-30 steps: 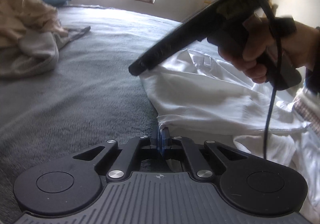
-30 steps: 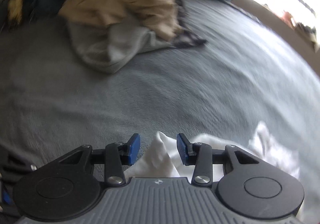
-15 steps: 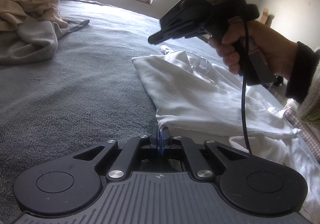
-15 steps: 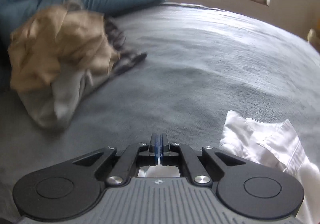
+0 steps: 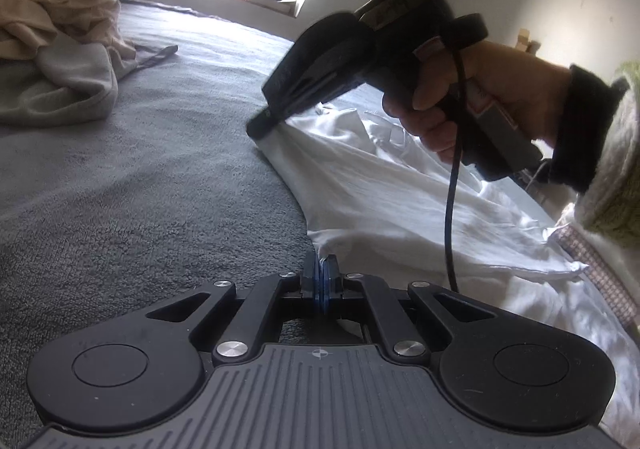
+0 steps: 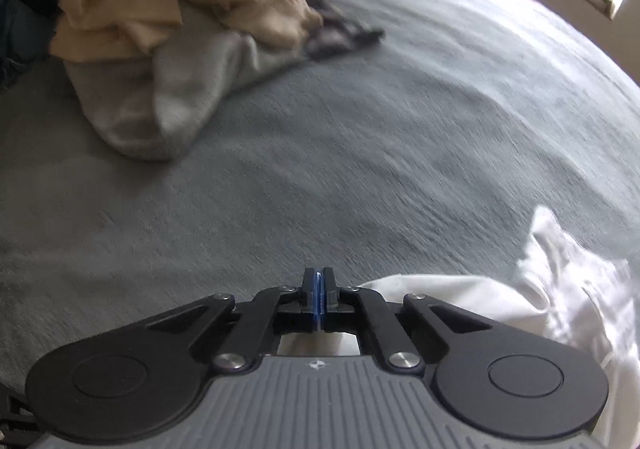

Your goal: Fold clothes

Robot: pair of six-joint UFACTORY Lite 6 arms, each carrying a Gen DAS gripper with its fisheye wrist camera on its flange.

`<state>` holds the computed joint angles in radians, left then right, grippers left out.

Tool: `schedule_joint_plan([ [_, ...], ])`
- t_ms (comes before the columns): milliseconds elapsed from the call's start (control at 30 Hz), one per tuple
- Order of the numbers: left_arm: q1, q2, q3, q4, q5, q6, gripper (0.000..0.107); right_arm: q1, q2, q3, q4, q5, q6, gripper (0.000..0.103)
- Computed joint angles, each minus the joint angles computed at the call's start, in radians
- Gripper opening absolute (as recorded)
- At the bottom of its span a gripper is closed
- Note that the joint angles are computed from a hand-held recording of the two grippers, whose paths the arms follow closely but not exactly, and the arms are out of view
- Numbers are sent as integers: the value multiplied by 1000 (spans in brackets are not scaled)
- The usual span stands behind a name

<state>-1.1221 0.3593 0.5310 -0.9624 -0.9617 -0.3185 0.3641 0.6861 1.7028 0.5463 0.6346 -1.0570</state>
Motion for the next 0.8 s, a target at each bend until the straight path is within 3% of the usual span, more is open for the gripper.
schedule_joint_plan([
  [133,-7,-5,-6,-5,5,-12,0,-40,-6,-42,223,33,-182,2],
  [333,-14,-15,-19,-4,8,-34,0,-45,46,-69,389,0,-331,2],
  [533,-2,-44,-57,38,6,-90,0,-88,97,28,476,80,-269,7],
  [567,0,-50,-63,46,8,-97,1,-111,72,28,485,99,-245,11],
  [700,-5,-90,-92,56,-1,-70,2,-308,-107,-1,509,289,-194,16],
  [800,-86,-87,-57,-91,-66,123,8,-579,-305,-59,500,512,-182,21],
])
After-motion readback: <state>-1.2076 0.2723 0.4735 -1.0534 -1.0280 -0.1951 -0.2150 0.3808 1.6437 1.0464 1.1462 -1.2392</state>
